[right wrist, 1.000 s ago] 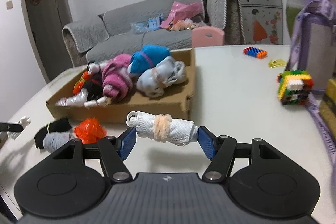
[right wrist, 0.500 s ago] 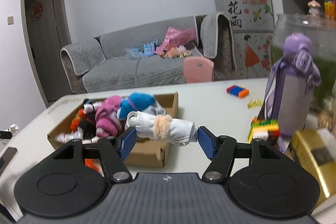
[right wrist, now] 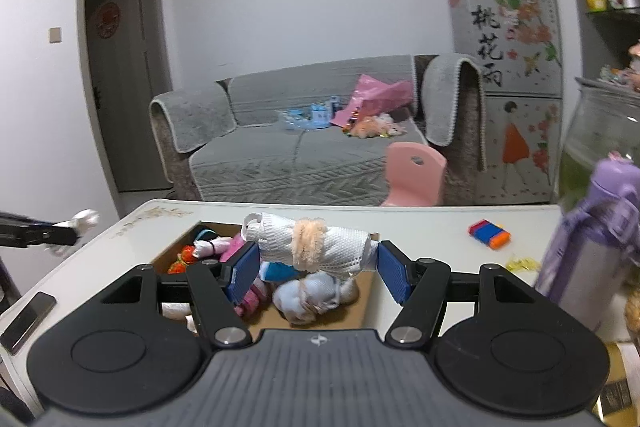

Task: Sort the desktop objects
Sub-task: 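Carry both white socks over the cardboard tray, then open both grippers to drop the socks into the tray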

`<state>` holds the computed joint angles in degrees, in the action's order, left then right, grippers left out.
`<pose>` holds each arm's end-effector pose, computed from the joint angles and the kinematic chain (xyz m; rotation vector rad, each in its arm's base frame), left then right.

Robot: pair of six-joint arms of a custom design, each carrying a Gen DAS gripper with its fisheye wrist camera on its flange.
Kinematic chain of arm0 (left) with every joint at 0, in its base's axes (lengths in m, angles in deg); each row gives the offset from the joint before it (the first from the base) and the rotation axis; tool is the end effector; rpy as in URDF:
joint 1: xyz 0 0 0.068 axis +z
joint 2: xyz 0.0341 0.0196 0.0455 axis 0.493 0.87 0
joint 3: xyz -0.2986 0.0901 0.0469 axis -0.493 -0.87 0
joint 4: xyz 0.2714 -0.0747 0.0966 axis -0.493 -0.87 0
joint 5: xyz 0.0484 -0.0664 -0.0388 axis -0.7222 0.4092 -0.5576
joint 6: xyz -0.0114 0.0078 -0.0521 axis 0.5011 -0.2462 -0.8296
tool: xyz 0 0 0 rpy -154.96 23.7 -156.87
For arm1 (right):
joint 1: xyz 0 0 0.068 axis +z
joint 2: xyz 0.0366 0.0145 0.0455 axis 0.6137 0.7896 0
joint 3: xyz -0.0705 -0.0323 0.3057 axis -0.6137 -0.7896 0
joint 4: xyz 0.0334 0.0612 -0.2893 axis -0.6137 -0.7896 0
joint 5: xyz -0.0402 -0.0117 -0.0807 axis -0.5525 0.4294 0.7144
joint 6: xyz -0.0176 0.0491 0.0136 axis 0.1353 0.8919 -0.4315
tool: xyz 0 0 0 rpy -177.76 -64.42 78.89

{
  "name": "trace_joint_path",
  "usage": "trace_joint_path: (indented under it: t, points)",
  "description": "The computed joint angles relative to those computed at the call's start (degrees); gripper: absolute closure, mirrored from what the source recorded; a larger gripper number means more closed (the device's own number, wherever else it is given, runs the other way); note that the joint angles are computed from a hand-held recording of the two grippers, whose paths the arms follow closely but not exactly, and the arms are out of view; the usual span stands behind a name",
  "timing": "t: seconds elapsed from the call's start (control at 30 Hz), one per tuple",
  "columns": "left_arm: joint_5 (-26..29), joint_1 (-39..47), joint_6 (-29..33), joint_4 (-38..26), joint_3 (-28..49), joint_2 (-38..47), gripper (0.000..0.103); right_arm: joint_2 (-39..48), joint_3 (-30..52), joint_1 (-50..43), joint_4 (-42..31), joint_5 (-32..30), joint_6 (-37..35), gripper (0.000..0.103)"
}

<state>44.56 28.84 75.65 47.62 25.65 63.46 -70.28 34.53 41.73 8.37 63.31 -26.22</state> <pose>0.2698 -0.0275 0.2432 0.8821 2.0097 -0.6098 0.1035 0.0000 0.2045 0.2760 1.9343 -0.0066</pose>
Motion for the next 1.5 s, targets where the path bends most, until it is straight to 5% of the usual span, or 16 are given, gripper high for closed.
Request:
trace_joint_path:
  t: [0.67,1.5]
  points:
    - [-15.48,-21.31,-9.17,13.27,-1.22,12.40,0.073,17.40,1.40,-2.47,9.91,-6.39,-4.07,0.042]
    - [-21.47,-27.41,-7.62,13.49,1.87,25.20,0.072,40.28,0.82,-2.11,18.04,-5.19,-11.52,0.042]
